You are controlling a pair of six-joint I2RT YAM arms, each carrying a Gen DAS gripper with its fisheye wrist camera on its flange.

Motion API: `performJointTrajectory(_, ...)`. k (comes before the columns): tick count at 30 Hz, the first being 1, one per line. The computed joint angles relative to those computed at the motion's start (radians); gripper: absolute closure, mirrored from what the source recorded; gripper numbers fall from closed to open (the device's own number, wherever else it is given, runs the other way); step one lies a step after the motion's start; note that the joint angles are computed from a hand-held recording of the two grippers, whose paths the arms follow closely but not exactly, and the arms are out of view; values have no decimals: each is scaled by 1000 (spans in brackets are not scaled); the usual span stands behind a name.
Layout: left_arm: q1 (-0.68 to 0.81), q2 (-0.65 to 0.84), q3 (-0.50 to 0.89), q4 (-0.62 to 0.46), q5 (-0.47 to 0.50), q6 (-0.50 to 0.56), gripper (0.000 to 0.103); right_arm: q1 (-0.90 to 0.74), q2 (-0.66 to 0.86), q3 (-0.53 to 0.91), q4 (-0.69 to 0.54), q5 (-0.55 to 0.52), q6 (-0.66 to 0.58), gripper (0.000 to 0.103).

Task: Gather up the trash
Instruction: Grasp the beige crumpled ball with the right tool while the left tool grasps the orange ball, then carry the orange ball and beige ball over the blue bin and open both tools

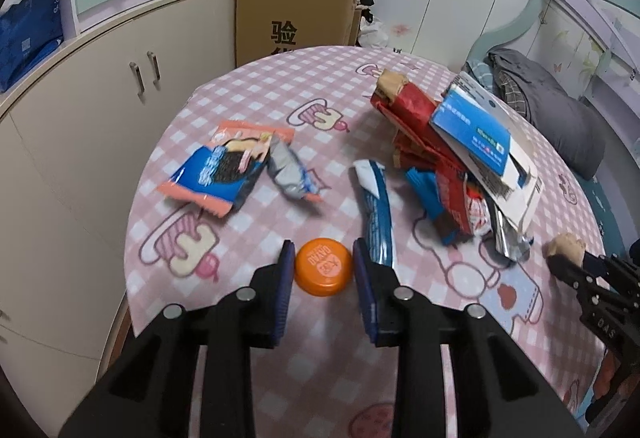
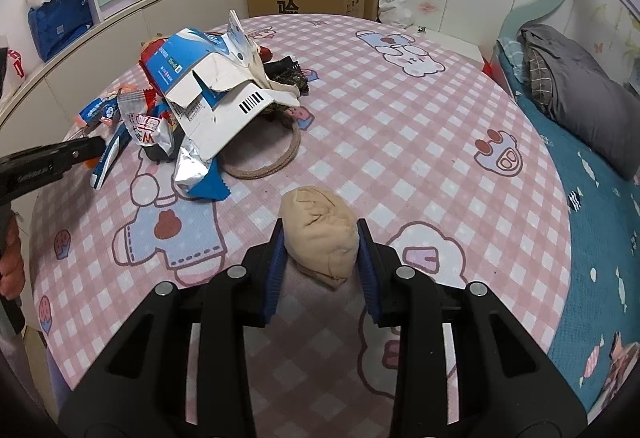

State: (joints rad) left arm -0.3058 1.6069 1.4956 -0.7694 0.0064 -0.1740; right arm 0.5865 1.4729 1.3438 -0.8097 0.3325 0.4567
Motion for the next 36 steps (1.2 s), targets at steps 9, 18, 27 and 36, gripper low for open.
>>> performJointTrajectory(9, 29, -154, -138, 18, 28, 8, 74, 104, -9, 7, -9, 48, 76, 71)
performJointTrajectory(18, 152, -333, -285, 11, 65, 56, 74, 264, 112, 145, -27, 82, 96, 71)
performJointTrajectory(27, 422, -488, -384, -32, 182, 176, 74, 424, 326, 401, -58, 126, 72, 71)
performJointTrajectory(36, 772, -552, -447, -99, 326, 318, 74, 536, 614, 801, -159, 104, 18, 71)
